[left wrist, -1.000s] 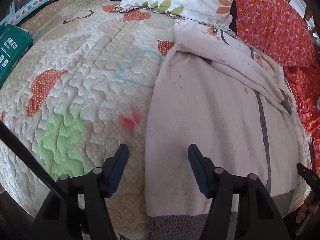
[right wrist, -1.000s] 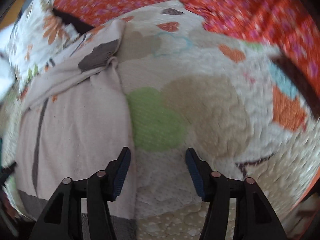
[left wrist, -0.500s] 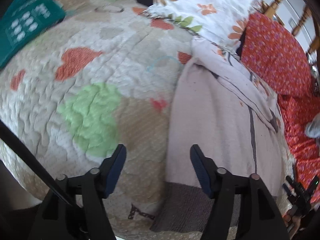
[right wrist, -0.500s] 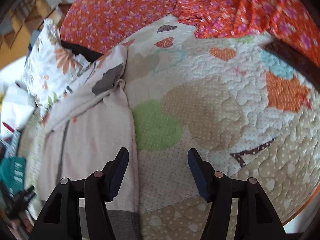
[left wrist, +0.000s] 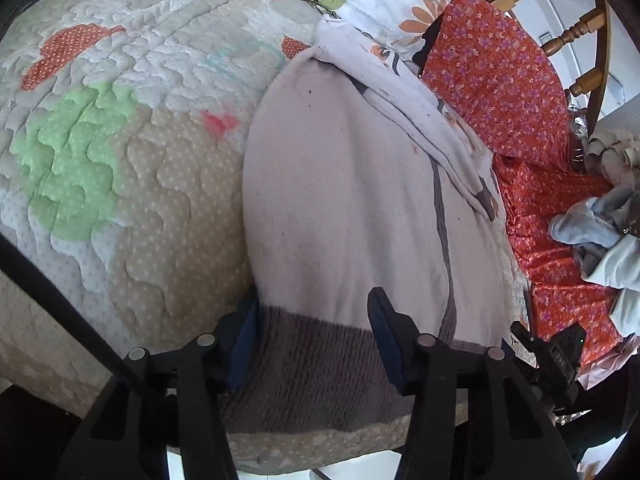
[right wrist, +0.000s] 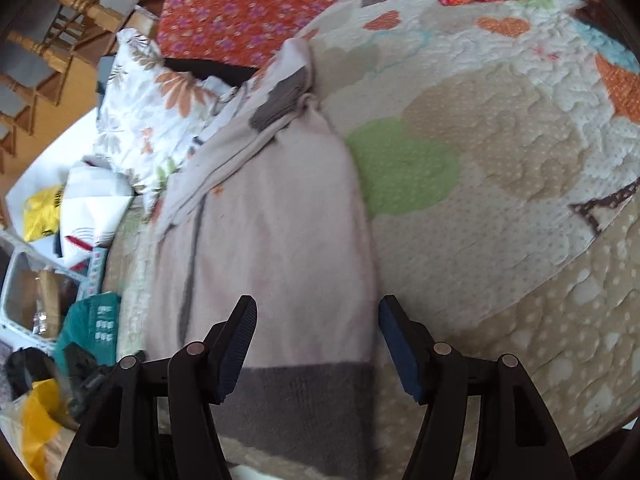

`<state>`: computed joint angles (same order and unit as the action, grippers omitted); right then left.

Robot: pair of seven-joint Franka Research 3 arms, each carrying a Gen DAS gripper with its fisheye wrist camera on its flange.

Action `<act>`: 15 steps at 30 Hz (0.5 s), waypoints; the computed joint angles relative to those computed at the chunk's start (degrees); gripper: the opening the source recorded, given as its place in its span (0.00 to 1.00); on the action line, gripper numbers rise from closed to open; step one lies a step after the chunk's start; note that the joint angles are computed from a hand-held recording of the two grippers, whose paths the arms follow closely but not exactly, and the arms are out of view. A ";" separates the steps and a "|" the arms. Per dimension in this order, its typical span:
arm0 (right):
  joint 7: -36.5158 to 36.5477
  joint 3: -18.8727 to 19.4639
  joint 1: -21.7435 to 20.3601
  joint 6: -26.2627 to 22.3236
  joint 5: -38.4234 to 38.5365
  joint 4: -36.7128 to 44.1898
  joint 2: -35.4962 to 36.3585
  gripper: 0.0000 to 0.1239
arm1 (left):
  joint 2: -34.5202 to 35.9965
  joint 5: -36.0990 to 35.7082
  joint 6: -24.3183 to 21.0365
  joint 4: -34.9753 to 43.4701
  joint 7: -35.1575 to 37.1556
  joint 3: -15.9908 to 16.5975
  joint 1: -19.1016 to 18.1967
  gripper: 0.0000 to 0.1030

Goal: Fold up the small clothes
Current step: 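Move both tools to the grey knit hem band of the cardigan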

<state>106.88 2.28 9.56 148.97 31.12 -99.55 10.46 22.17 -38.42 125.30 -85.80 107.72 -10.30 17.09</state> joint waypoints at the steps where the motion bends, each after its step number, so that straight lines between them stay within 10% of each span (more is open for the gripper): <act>1: -5.41 3.04 -2.82 -0.97 8.37 0.08 0.24 0.52 | -0.33 -0.75 -0.36 -0.52 0.36 -0.19 0.35 0.48; 3: -10.63 3.54 -2.98 -2.21 17.31 -0.98 0.19 0.49 | -0.78 -2.76 -1.72 -1.37 0.94 -0.43 1.05 0.47; 13: -3.48 1.46 2.96 1.99 4.19 -3.91 -1.59 0.46 | -1.41 0.46 -0.89 -2.06 1.73 0.50 -1.29 0.48; 15: -1.02 1.39 3.82 3.12 2.15 -5.46 -2.53 0.42 | -1.61 2.41 -0.32 -2.08 0.88 0.88 -1.94 0.32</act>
